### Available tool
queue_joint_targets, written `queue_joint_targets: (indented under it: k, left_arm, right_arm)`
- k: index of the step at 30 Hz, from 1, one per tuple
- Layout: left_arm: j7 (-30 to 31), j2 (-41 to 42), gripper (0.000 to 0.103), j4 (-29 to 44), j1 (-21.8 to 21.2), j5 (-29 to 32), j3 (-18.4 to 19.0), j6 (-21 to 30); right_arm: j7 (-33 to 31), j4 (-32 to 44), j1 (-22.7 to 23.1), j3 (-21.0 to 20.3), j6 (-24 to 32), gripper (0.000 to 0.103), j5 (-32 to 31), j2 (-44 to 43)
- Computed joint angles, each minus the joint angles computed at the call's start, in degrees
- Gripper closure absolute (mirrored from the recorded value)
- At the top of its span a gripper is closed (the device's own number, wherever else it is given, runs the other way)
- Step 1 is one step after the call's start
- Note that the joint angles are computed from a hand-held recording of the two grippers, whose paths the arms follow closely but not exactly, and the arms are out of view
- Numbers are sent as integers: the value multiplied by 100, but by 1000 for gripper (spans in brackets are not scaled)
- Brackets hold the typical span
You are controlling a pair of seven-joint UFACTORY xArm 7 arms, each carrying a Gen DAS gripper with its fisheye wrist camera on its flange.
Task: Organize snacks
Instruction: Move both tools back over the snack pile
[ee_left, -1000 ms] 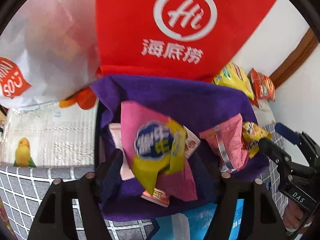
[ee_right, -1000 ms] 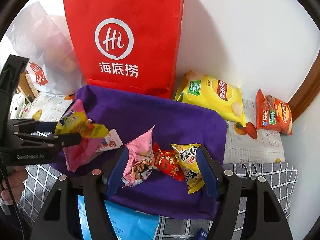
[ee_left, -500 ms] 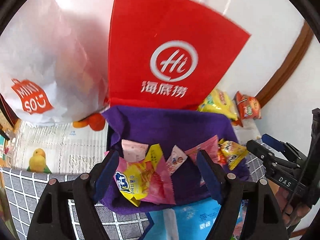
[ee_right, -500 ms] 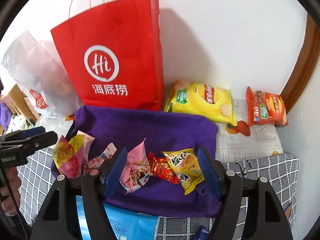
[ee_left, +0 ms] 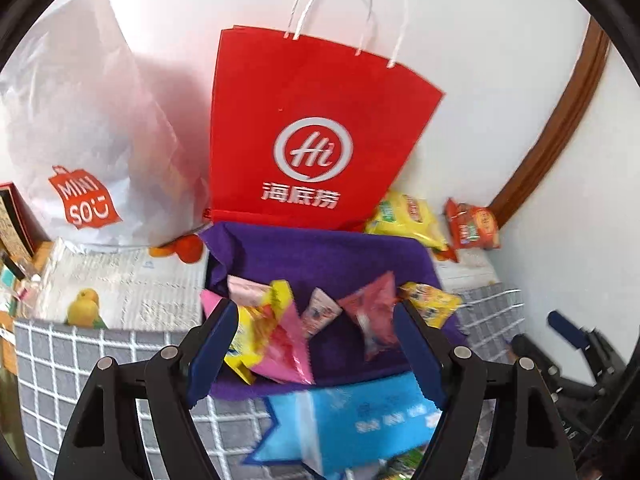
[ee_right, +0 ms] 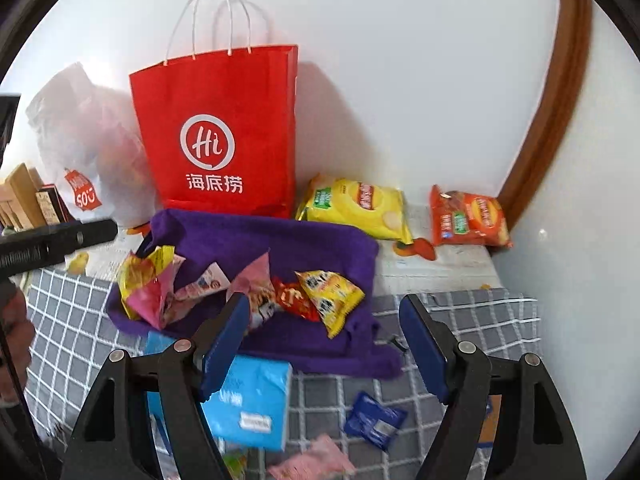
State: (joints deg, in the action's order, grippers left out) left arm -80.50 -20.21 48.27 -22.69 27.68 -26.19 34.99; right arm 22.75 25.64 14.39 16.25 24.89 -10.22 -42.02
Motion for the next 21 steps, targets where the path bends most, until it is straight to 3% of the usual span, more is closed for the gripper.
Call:
queue_joint_targets:
  k: [8,13,21]
  left_arm:
    - [-283,-534,26,-76,-293,-75,-421,703]
    - [-369,-753,26,-52,-440,-114,-729,1077]
    - [-619,-985,26,23,-631,-204,-1212,1555]
  right_arm:
    - [-79,-764,690,-275,428,27,504,-1418]
    - [-321,-1004,1186,-586,1064,26,973,-2047]
    - [-233,-1407,1412,-432,1860,26,1393,-3123]
